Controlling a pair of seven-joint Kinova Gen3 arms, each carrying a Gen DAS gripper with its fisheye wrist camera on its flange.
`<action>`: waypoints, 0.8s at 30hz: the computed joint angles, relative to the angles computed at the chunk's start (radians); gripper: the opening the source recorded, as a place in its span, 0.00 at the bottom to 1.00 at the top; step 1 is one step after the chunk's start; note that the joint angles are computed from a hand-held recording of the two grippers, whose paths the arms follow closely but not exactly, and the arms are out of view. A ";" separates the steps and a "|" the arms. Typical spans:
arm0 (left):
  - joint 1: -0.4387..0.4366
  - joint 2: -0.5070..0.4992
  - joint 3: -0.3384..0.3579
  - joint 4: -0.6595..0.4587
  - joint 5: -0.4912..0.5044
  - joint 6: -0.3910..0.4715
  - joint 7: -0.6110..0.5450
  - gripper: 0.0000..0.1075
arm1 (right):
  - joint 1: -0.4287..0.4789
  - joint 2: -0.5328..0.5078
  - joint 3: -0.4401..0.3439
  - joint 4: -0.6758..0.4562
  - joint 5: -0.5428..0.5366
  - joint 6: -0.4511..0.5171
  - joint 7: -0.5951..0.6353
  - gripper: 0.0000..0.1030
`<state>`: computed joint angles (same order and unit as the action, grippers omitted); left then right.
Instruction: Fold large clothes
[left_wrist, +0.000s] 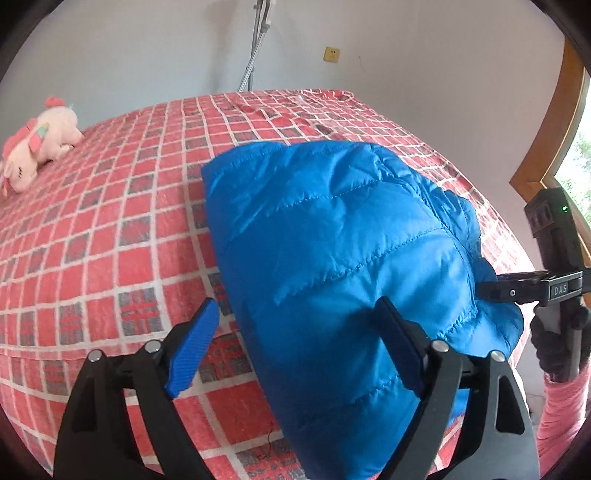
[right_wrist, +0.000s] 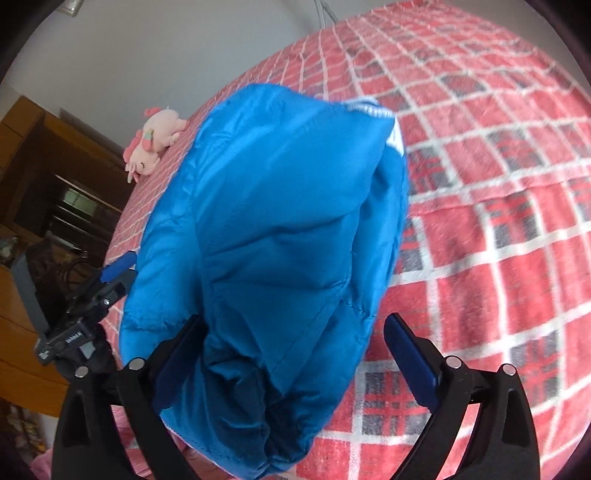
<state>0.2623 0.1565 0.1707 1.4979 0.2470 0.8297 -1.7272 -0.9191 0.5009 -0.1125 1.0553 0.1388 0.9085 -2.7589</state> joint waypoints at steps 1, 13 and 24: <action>-0.007 0.007 0.003 0.000 0.017 0.000 -0.018 0.81 | 0.008 0.001 -0.006 0.007 -0.008 -0.014 0.008 0.94; -0.087 0.100 0.031 -0.019 0.244 0.038 -0.192 0.89 | 0.074 0.014 -0.044 0.100 -0.117 -0.213 0.111 0.94; -0.074 0.016 0.021 0.067 0.260 -0.067 -0.202 0.53 | -0.021 0.008 0.029 0.088 -0.023 -0.291 0.116 0.54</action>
